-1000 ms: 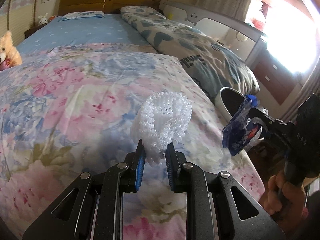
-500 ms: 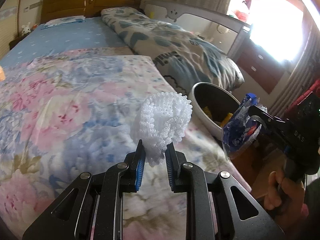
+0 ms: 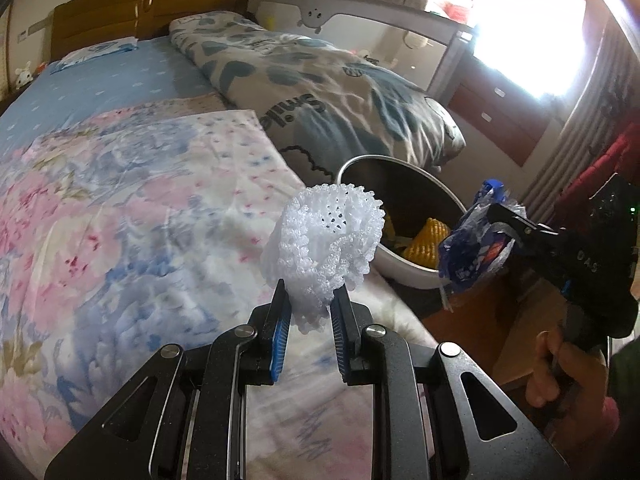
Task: Collect trash
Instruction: 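Carry the blue wrapper and white mesh sleeve over the black bin with both tools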
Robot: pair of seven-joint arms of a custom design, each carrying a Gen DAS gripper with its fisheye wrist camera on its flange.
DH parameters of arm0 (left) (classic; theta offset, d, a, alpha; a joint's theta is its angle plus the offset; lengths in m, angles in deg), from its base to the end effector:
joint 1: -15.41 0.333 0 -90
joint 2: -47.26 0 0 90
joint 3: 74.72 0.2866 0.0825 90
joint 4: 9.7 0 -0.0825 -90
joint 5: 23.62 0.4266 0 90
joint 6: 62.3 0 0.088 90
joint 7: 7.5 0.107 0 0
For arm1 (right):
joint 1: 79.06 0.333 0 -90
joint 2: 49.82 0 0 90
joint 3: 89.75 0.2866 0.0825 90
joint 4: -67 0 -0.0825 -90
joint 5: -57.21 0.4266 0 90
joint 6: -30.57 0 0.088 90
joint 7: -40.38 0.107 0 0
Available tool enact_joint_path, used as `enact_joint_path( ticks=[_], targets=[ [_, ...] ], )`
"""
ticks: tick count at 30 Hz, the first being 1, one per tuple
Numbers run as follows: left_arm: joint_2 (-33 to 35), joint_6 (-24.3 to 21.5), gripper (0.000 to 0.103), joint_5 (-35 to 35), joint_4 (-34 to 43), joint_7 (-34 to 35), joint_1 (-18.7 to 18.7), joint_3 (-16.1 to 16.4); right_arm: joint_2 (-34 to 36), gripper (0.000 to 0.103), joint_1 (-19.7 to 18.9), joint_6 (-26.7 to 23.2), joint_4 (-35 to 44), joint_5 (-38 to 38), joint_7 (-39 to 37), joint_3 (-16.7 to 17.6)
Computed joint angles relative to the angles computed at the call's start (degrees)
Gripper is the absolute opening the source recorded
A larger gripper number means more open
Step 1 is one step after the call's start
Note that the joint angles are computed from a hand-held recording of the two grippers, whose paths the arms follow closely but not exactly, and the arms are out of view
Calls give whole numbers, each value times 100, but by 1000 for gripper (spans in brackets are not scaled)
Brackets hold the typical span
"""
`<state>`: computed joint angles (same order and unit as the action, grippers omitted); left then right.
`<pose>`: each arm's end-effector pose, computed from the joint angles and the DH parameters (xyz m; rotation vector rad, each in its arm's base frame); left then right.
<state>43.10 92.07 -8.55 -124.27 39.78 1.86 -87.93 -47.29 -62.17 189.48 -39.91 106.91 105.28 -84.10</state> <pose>0.5553 -0.2930 0.5350 -1.9298 1.7804 -0.9806 0.6210 0.2207 0.5343 -1.6136 1.3932 -0.1572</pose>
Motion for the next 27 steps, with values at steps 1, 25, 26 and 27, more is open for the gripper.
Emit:
enact_joint_path(
  ticks=[1, 25, 26, 27],
  targets=[
    [68, -21, 18, 11, 88, 28, -10, -10, 17, 46, -3, 2, 12, -48, 33, -9],
    [1590, -539, 18, 105, 2071, 620, -353, -35, 705, 46, -356, -227, 830, -1261, 713, -64],
    [1641, -558, 18, 101, 2136, 635, -364, -33, 744, 46, -370, -257, 880, -1285, 726, -63],
    [1673, -572, 18, 98, 2172, 648, -372, -29, 768, 46, -379, -274, 909, -1312, 736, -60]
  ],
)
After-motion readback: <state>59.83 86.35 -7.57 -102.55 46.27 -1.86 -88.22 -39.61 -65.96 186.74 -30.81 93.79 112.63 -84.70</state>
